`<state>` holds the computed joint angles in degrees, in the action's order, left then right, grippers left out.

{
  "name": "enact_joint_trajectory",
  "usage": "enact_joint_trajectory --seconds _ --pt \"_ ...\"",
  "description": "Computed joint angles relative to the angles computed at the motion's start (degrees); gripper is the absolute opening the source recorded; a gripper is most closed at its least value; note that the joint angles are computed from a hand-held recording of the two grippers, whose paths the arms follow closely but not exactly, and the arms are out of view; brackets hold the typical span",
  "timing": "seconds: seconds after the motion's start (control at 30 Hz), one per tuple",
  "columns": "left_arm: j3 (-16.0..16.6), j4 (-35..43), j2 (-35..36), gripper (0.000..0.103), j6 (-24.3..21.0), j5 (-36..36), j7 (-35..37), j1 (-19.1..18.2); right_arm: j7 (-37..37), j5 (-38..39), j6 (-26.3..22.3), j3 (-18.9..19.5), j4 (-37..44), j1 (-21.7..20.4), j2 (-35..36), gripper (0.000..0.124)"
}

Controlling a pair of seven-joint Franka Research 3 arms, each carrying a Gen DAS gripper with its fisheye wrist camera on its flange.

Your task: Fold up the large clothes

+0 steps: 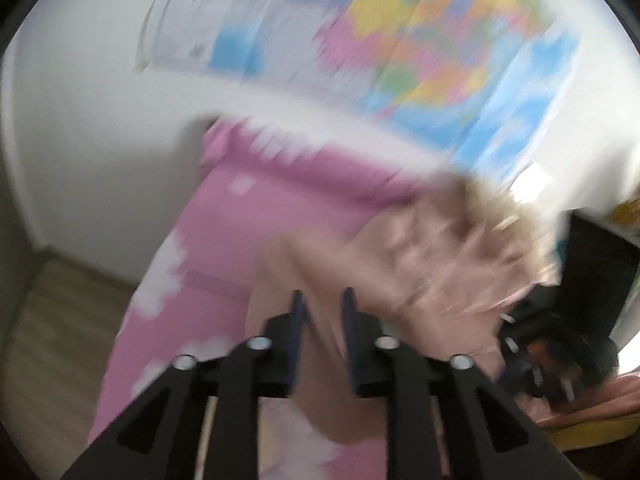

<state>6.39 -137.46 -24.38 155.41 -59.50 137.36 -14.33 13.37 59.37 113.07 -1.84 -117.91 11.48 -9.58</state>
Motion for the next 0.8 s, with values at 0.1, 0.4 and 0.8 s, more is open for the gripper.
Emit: enact_joint_trajectory --seconds 0.1,0.4,0.8 --pt "2.91 1.69 -2.73 0.046 -0.7 -11.45 10.75 -4.06 4.47 7.47 -9.43 -4.66 4.73 -3.29 0.83 0.004" --pt "-6.91 7.19 3.98 0.055 5.77 -12.76 15.95 -3.93 11.77 16.51 -5.8 -11.07 5.82 -13.1 -2.59 0.004" --pt "-16.56 17.21 22.72 0.055 3.86 10.67 -2.4 -1.81 22.59 15.03 7.81 -14.31 2.21 -25.05 5.92 0.005"
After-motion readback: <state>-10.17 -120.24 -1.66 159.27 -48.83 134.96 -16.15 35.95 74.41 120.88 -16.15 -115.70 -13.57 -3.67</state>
